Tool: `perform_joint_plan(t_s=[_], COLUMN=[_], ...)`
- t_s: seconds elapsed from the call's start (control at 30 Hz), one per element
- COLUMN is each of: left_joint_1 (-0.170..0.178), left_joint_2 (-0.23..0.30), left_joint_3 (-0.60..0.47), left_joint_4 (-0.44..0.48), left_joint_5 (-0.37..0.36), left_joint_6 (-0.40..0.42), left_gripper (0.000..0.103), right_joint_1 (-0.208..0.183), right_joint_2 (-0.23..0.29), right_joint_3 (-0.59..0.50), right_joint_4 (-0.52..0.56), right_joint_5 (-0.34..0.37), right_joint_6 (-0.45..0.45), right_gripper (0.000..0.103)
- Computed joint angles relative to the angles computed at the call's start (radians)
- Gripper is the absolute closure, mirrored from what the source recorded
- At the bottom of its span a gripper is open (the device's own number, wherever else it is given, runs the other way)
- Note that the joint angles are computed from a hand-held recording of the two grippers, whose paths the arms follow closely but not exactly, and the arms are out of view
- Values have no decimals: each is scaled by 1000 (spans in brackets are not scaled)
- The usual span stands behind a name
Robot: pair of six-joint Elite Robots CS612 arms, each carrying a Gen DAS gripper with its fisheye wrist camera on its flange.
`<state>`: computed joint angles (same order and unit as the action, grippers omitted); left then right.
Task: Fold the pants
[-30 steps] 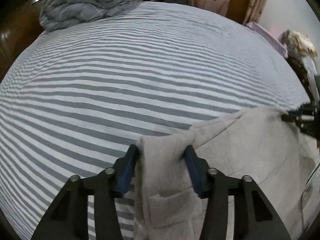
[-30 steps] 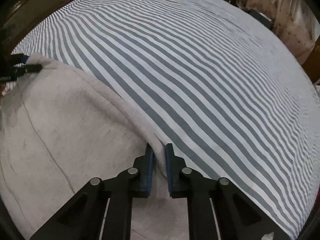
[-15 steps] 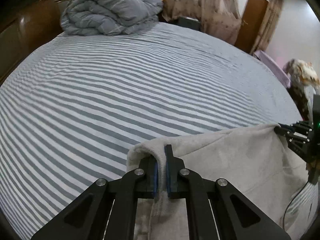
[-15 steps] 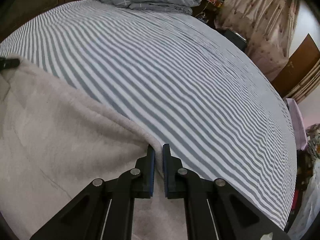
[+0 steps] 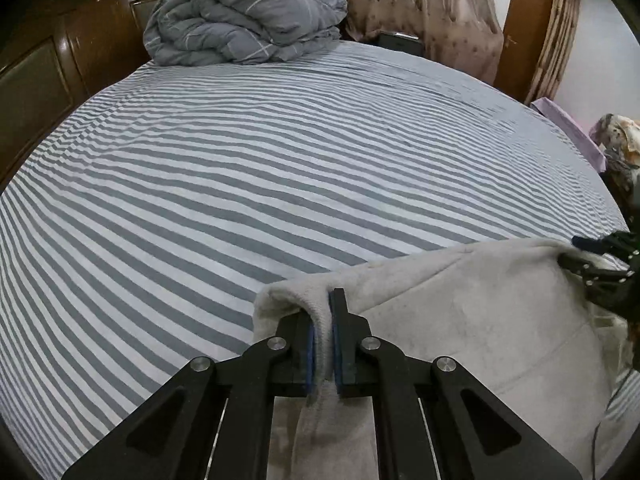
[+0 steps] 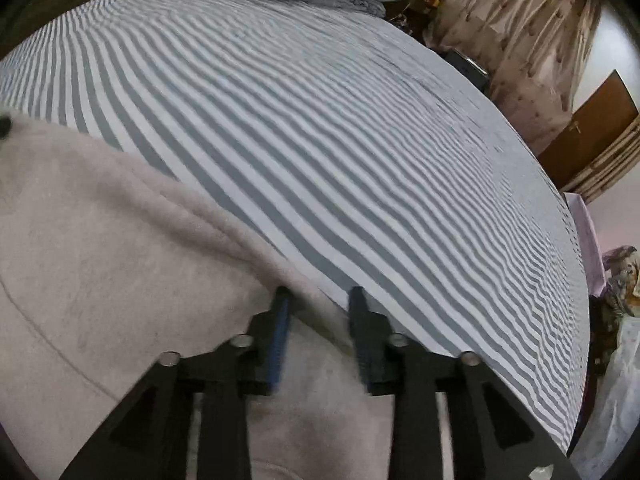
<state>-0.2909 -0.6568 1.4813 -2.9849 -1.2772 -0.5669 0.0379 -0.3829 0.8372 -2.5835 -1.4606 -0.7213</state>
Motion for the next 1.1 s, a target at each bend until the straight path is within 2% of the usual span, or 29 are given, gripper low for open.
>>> perform_joint_plan(t_s=[0.03,0.07,0.13,0.2,0.27,0.3,0.37,0.43,0.47,0.57,0.7,0.8,0.93,1.03,1.1], left_joint_1=[2,4,8,10,12,14,18,25,34,59,87,92,98,93,83], left_joint_2=[-2,-5,-14,-25,-34,-37,-43,-43,-39,-22,14,36,54,60,58], left_joint_3=[2,4,9,20,30,36,52,57,57,41,-5,-35,-57,-69,-72], left_joint_4=[-6,-11,-2,-8,-3,-19,-56,-79,-96,-105,-66,-29,-45,-37,-21], left_joint_5=[-12,-20,-38,-46,-57,-63,-60,-62,-87,-184,-330,-336,-366,-361,-330], left_joint_6=[-2,-9,-15,-24,-33,-34,-34,-37,-42,-40,-28,-33,-24,21,74], left_gripper=[94,91,88,81,63,61,51,42,40,40,40,36,32,29,29], right_joint_1=[-7,-12,-19,-29,-41,-47,-53,-54,-59,-60,-60,-58,-67,-74,-76], right_joint_2=[-12,-27,-44,-53,-67,-69,-60,-54,-46,-11,34,66,87,101,104], right_joint_3=[7,27,39,37,44,42,11,0,-15,-76,-145,-194,-230,-269,-275], right_joint_4=[8,-12,-17,5,55,77,139,159,165,219,275,321,356,418,430], right_joint_5=[33,53,76,96,130,135,126,93,80,47,20,7,62,95,108], right_joint_6=[27,47,60,87,100,95,69,29,5,-44,-70,-93,-76,-75,-74], right_gripper=[51,48,48,48,47,47,48,49,49,50,56,58,58,58,58])
